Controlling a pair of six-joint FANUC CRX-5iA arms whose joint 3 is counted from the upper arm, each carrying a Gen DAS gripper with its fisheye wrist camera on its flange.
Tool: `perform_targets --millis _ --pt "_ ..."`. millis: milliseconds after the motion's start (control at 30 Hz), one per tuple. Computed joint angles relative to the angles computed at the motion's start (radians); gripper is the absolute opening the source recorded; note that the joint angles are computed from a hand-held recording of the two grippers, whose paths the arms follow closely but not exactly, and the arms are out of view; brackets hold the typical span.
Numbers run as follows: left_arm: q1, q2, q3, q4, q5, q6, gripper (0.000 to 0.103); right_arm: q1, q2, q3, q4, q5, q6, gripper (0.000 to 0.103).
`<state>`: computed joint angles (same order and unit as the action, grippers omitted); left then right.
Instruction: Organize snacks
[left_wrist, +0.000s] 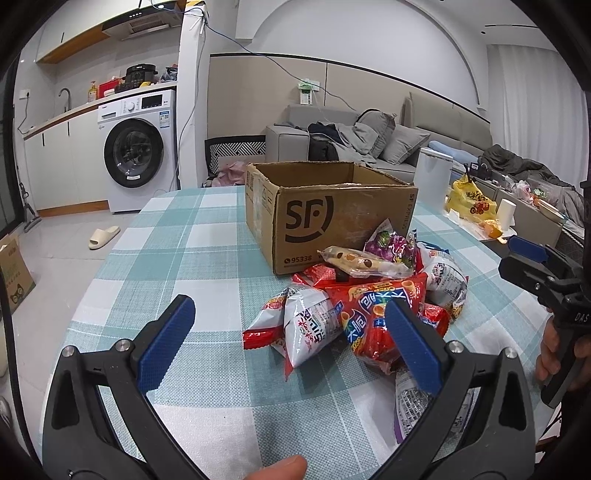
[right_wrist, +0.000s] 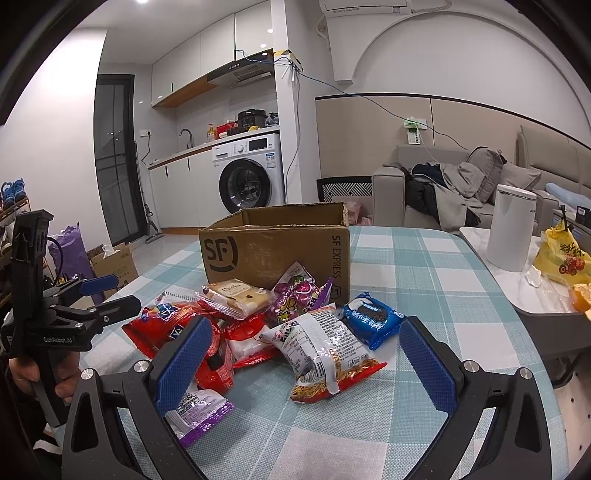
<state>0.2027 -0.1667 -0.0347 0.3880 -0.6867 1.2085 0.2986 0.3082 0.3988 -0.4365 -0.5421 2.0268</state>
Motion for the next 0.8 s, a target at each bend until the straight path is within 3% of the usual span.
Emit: perform_targets --millis 800 --pt "-0.005 -0.004 -0.004 0.003 0.002 -0.022 0.102 -0.001 0.003 0.0 0.023 -0.003 -0.023 0.103"
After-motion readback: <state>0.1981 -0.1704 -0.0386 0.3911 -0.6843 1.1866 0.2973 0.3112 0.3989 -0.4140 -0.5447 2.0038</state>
